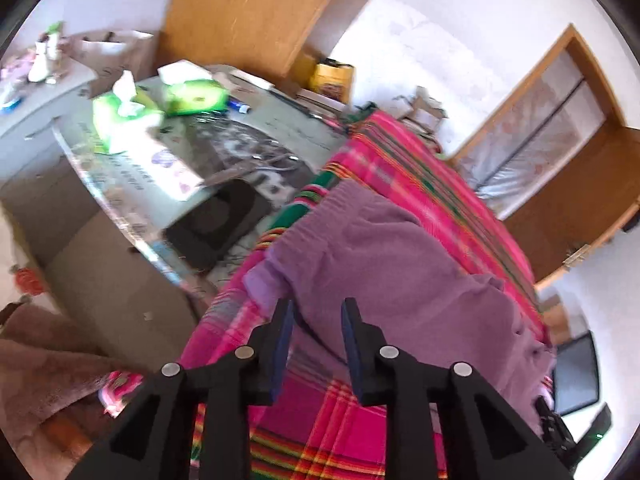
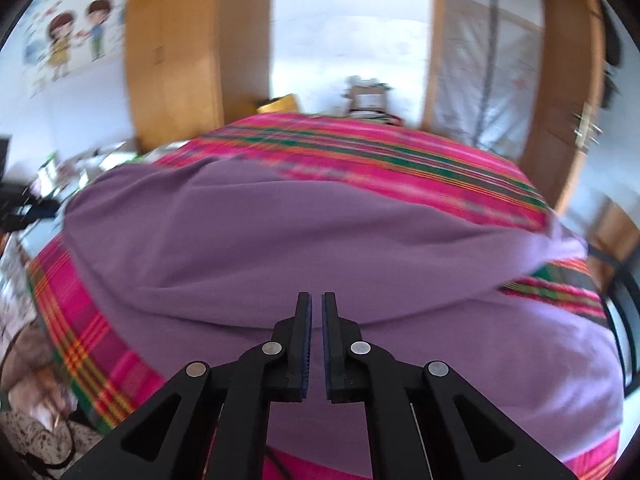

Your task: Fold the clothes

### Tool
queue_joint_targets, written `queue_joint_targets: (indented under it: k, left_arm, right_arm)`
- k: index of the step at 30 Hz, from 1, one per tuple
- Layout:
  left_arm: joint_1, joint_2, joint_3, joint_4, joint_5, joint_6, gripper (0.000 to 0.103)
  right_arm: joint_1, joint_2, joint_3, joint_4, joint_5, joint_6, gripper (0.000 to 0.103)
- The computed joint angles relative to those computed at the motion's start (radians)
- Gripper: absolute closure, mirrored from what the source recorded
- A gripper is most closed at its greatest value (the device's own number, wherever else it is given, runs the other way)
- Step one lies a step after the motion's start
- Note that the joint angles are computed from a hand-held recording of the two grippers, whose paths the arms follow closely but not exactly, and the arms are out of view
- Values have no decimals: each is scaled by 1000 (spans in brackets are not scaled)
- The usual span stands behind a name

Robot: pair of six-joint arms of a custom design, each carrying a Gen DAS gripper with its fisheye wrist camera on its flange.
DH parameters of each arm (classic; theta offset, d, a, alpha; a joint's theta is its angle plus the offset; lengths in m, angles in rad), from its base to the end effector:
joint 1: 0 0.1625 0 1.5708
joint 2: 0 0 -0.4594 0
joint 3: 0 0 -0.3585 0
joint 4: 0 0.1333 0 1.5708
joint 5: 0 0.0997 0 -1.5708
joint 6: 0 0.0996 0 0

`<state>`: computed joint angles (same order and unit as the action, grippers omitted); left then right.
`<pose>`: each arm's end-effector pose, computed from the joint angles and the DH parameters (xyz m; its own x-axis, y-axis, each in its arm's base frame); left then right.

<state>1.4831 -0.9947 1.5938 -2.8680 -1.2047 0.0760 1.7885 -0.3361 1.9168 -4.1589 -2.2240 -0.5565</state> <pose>0.1085 -0.6947 0.3384 -0.9425 -0.0891 -0.3222 0.1391 0.7721 -0.6201 0.1899 -0.5216 -0.0024 -0.6917 0.0049 0.7222 -0.5661 0.6172 -0.5464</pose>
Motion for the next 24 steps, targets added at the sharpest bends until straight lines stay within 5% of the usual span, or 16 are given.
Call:
queue_joint_targets:
  k: [4, 13, 19, 24]
  left_arm:
    - [-14, -13, 51, -100, 72, -23, 77]
    - [-86, -10, 133, -106, -26, 183, 67]
    - [-148, 50, 147, -67, -86, 329, 67]
    - [-201, 83, 176, -10, -133, 446, 67]
  right_arm:
    - [-47, -48, 67, -68, 10, 96, 89]
    - [-162, -149, 194, -110, 148, 333, 81]
    - [-183, -187, 274, -202, 138, 367, 81]
    - [-158, -238, 368, -320, 11, 300, 81]
